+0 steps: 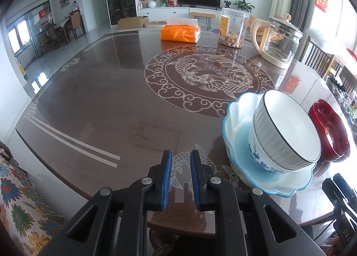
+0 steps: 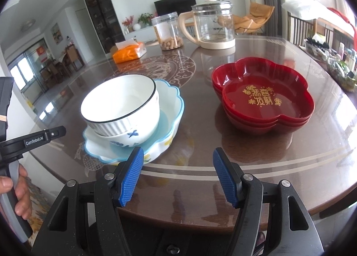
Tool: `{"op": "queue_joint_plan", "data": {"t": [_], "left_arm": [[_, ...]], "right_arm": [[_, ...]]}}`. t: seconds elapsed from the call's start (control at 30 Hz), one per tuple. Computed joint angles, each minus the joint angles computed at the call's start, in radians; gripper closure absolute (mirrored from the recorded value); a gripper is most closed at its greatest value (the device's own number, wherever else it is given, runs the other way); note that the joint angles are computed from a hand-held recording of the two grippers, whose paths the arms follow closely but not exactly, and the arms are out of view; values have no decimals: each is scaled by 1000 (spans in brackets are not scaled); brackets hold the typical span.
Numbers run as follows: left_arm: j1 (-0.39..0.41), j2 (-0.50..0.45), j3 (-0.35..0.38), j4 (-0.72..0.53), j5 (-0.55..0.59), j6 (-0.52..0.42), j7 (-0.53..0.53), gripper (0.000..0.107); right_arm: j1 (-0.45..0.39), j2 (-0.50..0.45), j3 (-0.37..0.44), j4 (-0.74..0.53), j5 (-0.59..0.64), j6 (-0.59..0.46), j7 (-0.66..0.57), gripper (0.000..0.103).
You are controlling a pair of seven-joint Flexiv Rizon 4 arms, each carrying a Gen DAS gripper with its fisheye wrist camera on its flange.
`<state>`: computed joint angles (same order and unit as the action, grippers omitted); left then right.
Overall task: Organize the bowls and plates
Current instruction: 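Move the right gripper to the rim of the blue-rimmed scalloped bowl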
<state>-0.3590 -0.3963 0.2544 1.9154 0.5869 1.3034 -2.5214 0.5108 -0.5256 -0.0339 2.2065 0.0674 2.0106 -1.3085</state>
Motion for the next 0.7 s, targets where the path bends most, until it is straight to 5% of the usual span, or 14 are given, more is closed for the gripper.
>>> {"op": "queue_joint_plan", "data": {"t": [0.57,0.6,0.63,0.67,0.7], "left_arm": [[-14,31,-4,-3,95,-1,-88,88],[-9,33,-8,1,95,9,-88,85],[-7,34,-7,4,96,21,-95,66],[-18,36,7,5,112,31,-124,33],[-49,39,40,-2,155,33,-185,20]], "right_arm": [[24,27,-3,23,30,43,-52,35],[14,28,6,24,27,51,-53,35],[4,30,15,26,24,58,-53,35],[-1,33,21,29,25,70,-55,35],[-7,37,25,33,25,82,-59,35]]}}
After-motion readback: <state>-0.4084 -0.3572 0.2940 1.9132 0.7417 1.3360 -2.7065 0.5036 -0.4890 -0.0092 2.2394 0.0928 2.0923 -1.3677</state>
